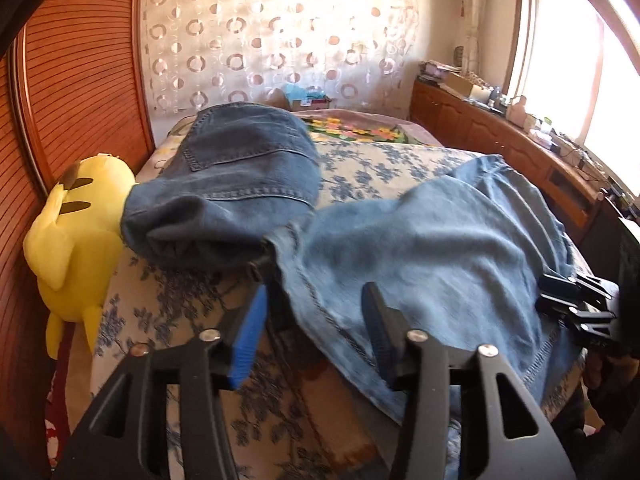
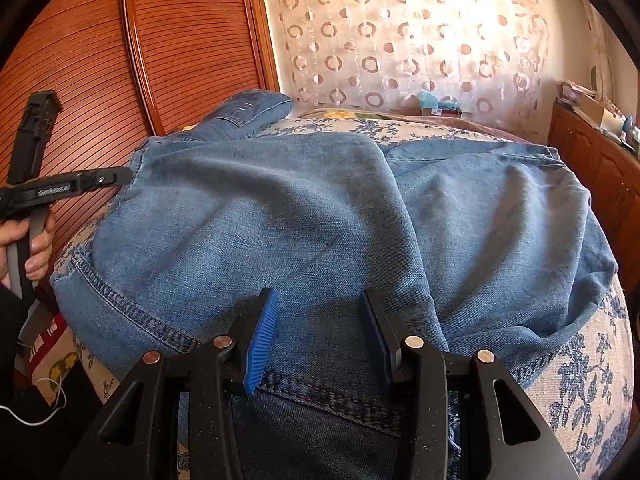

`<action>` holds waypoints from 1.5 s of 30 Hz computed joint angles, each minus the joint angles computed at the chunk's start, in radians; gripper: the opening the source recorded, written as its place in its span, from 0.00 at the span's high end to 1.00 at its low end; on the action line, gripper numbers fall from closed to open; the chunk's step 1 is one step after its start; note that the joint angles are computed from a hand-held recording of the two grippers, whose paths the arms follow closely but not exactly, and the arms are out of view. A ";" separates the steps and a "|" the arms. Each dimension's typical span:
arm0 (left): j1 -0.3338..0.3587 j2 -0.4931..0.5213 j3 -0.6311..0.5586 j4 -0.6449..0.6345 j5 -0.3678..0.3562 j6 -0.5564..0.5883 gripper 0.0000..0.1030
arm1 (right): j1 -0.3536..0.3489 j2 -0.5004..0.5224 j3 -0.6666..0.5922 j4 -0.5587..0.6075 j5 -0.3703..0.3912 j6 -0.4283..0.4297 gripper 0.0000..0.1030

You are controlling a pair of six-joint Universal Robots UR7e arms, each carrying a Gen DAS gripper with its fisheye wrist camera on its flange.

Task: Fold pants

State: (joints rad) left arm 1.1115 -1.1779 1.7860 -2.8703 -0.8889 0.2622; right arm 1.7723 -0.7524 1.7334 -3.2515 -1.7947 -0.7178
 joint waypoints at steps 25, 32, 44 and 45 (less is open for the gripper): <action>-0.050 -0.011 0.123 -0.001 0.000 -0.005 0.38 | -0.003 -0.119 0.090 0.002 -0.073 0.024 0.57; -0.042 -0.017 0.132 -0.004 -0.012 -0.006 0.37 | -0.014 -0.150 0.085 0.101 -0.052 0.096 0.58; -0.040 -0.013 0.124 -0.001 -0.014 -0.009 0.36 | -0.031 -0.223 0.086 0.195 0.047 0.090 0.95; -0.040 -0.013 0.124 0.000 -0.014 -0.011 0.36 | -0.028 -0.230 0.094 0.193 0.043 0.076 0.95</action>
